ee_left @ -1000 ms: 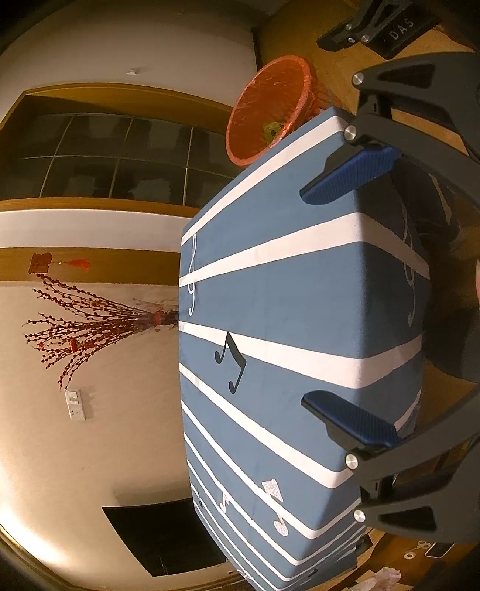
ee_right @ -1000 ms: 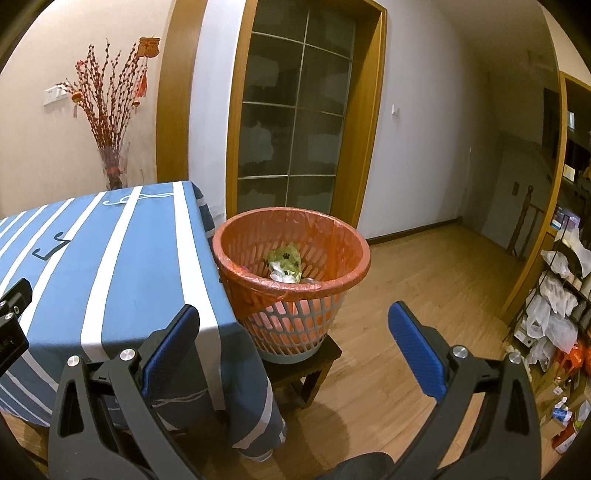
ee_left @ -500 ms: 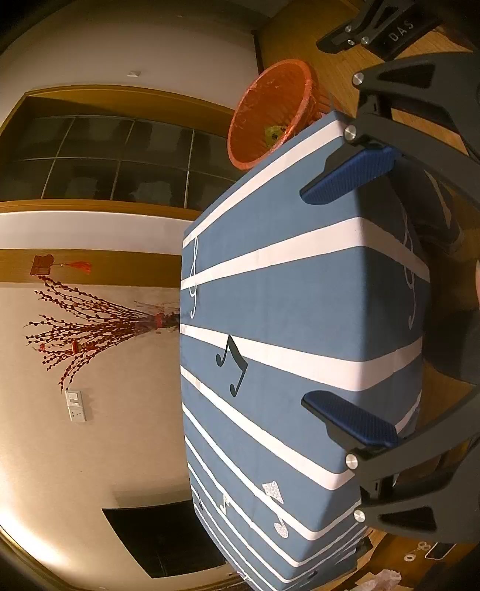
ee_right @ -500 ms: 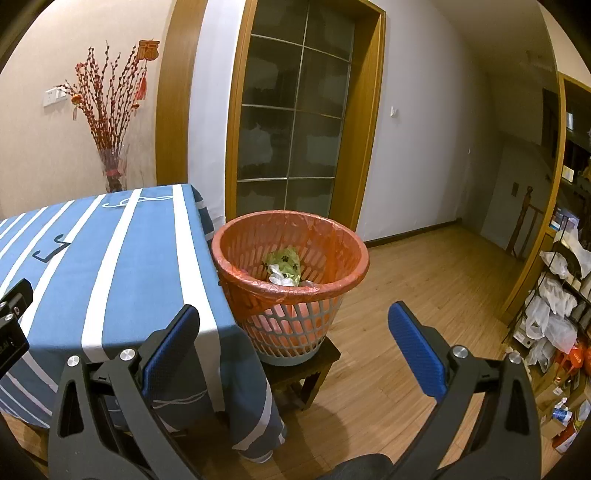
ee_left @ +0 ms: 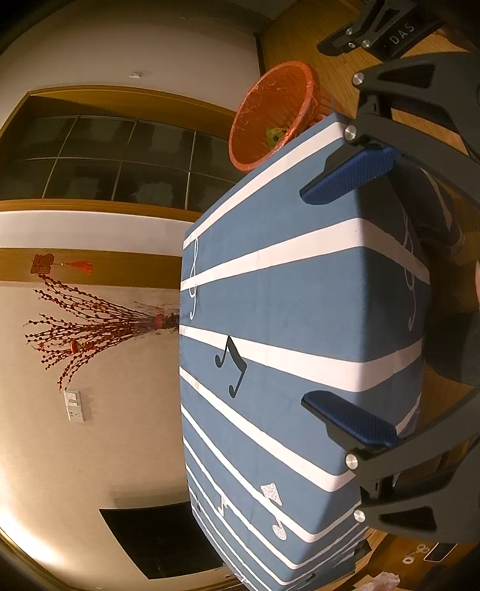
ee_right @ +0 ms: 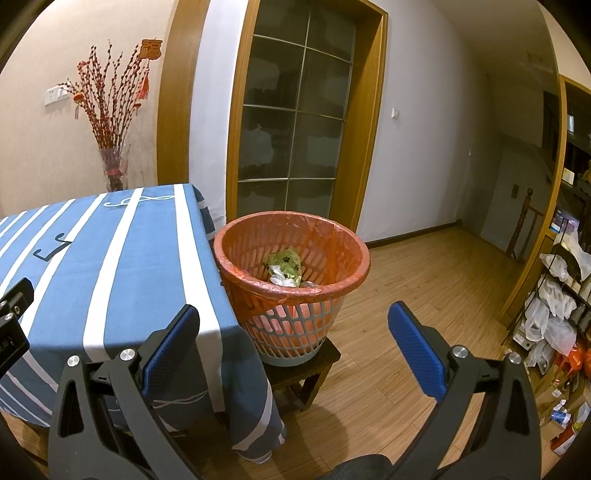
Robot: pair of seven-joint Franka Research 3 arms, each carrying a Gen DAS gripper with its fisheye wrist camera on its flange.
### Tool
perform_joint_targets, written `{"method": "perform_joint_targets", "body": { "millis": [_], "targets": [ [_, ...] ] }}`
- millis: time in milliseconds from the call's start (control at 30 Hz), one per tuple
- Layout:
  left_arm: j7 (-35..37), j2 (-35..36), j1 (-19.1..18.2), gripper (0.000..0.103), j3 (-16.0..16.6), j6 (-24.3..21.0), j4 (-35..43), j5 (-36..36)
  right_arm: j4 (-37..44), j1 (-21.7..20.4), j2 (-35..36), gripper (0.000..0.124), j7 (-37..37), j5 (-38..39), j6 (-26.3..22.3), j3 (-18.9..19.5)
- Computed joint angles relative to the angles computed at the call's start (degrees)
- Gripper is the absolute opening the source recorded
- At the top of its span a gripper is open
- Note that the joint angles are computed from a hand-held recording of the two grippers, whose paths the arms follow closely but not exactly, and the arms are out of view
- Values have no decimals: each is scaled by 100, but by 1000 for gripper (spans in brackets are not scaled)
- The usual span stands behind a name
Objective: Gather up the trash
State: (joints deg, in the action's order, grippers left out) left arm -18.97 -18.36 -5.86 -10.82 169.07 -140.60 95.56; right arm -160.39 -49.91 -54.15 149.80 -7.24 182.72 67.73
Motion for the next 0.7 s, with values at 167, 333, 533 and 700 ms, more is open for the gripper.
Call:
{"method": "perform_joint_targets", "body": {
  "millis": [167,333,533,700],
  "targets": [
    [0,0,4,99,1,6,-2,-1,3,-4,-5,100,10,-5,0,5],
    [5,-2,3,99,-3,4,-7,-11,-4,5,18,100,-6,-17,13,-15],
    [19,-3,5,99,-7,4,-8,-28,-3,5,19,100,-17,-7,12,-15],
    [31,-5,9,99,-14,1,-8,-44,-7,-3,21,100,-29,-3,27,-15]
  ]
}}
